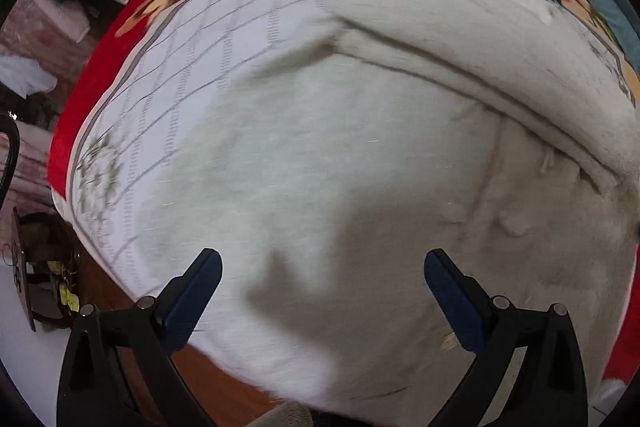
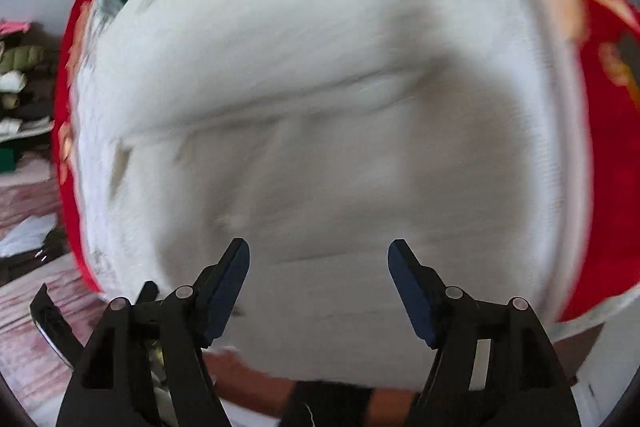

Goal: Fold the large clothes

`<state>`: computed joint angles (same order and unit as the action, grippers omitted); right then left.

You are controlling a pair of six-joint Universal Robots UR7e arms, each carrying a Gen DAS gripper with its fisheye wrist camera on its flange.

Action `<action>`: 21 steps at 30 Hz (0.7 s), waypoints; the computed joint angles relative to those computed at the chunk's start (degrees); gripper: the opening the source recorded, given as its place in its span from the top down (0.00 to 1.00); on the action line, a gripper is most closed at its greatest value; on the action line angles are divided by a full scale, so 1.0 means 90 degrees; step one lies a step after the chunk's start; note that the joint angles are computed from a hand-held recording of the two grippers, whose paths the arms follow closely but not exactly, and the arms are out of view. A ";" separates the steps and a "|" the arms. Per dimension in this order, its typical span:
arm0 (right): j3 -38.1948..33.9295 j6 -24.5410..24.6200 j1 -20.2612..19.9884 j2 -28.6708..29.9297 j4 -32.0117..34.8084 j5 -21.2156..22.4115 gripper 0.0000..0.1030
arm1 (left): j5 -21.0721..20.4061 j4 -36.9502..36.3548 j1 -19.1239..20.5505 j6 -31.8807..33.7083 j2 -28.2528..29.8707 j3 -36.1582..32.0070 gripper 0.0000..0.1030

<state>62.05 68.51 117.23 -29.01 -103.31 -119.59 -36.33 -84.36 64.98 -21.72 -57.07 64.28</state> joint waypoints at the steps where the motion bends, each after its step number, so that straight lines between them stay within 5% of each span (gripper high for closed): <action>1: 0.0169 0.0053 -0.0045 -0.0225 0.0120 -0.0214 0.29 | 0.0164 -0.0025 -0.0045 -0.0095 0.0085 0.0123 0.00; 3: 0.0704 -0.0089 -0.0276 -0.0792 0.0162 -0.0573 0.29 | 0.0500 0.0023 -0.0104 -0.0297 0.0330 0.0278 0.00; 7: 0.0980 -0.1203 -0.0861 -0.0997 -0.0148 -0.0744 0.33 | 0.1191 0.1318 -0.0087 -0.1594 0.0825 -0.0026 0.00; 8: 0.1077 -0.1662 -0.1035 -0.1008 -0.0417 -0.0568 0.41 | 0.1230 0.1536 -0.0091 -0.1906 0.0894 -0.0127 0.00; 9: 0.1201 -0.1987 -0.1149 -0.1034 -0.0726 -0.0408 0.72 | 0.1262 0.1819 -0.0092 -0.2266 0.0970 -0.0250 0.00; 10: 0.1298 -0.2171 -0.1242 -0.1032 -0.0938 -0.0381 0.89 | 0.1296 0.2082 -0.0101 -0.2587 0.1031 -0.0345 0.00; 13: 0.2230 -0.2055 -0.1671 -0.1511 -0.1959 0.0001 0.90 | 0.1351 0.2565 -0.0126 -0.3297 0.1144 -0.0511 0.00; 17: 0.1493 -0.2464 -0.1648 -0.1260 -0.0792 0.0033 0.84 | 0.1426 0.3567 -0.0207 -0.4130 0.1359 -0.0891 0.00; 18: 0.1410 -0.2615 -0.1641 -0.1266 -0.0691 0.0099 0.76 | 0.1425 0.3831 -0.0232 -0.4284 0.1422 -0.1026 0.00; 21: 0.1554 -0.3156 -0.1623 -0.1505 -0.1033 0.0333 0.30 | 0.1558 0.4534 -0.0447 -0.4719 0.1469 -0.1179 0.00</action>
<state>76.03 40.10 102.62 -42.56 -112.61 -116.59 -22.31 -43.56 60.96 -64.19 -43.86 53.66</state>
